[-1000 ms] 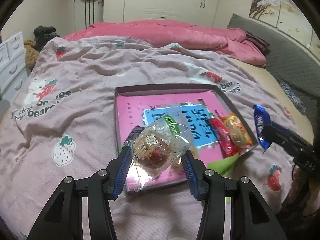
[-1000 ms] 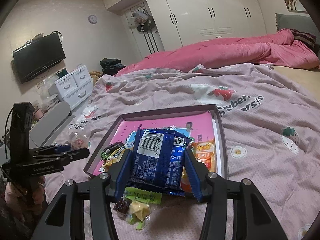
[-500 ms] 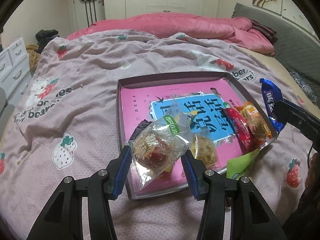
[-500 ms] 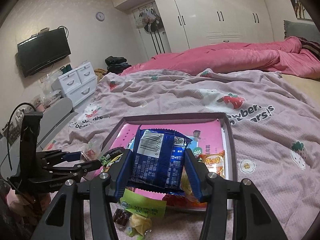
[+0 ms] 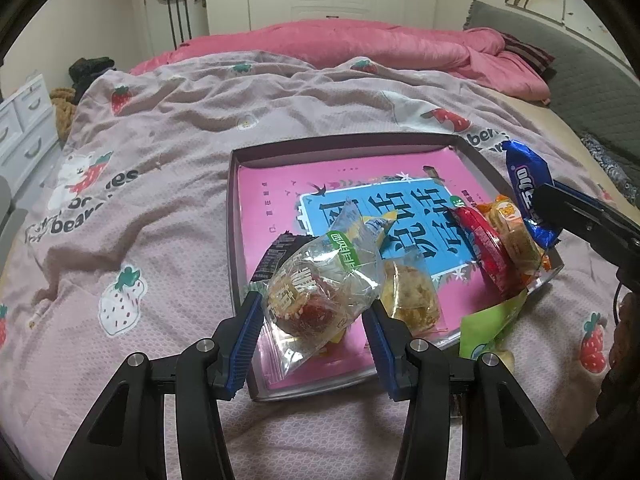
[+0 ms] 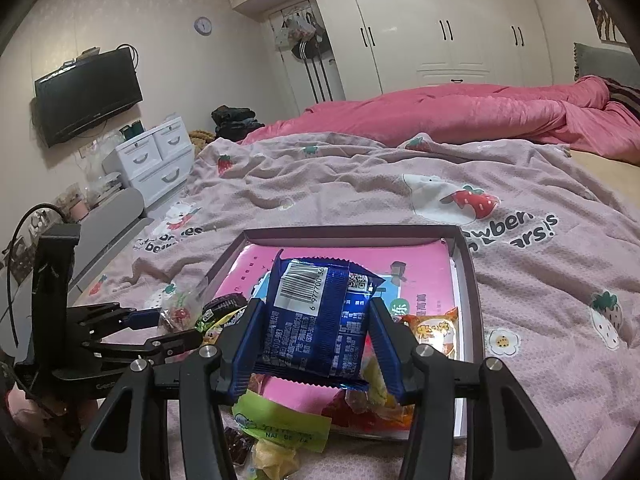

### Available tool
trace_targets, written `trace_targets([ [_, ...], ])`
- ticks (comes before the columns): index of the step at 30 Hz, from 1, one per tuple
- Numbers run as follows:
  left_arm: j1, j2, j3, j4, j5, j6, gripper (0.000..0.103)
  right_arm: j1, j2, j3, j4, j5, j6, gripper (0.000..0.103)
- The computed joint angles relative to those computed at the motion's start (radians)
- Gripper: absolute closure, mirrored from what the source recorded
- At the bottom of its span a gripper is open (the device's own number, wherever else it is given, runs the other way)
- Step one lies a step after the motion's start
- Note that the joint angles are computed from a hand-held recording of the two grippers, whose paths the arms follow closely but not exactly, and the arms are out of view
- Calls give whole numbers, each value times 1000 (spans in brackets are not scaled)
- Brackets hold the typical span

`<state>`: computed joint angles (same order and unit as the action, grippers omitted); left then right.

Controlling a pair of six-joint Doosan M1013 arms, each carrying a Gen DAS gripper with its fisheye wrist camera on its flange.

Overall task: Organize snacks
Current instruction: 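Lower both packets onto the book in the tray and open both tools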

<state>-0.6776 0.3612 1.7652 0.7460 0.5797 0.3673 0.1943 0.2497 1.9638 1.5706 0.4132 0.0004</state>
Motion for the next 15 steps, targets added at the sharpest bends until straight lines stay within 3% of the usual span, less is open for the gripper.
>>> trace_targets([
  [6, 2, 3, -2, -11, 0, 8, 51, 18, 12, -12, -32, -31, 7, 51],
  [15, 6, 9, -5, -40, -1, 29, 51, 55, 39, -31, -216, -90, 127, 51],
])
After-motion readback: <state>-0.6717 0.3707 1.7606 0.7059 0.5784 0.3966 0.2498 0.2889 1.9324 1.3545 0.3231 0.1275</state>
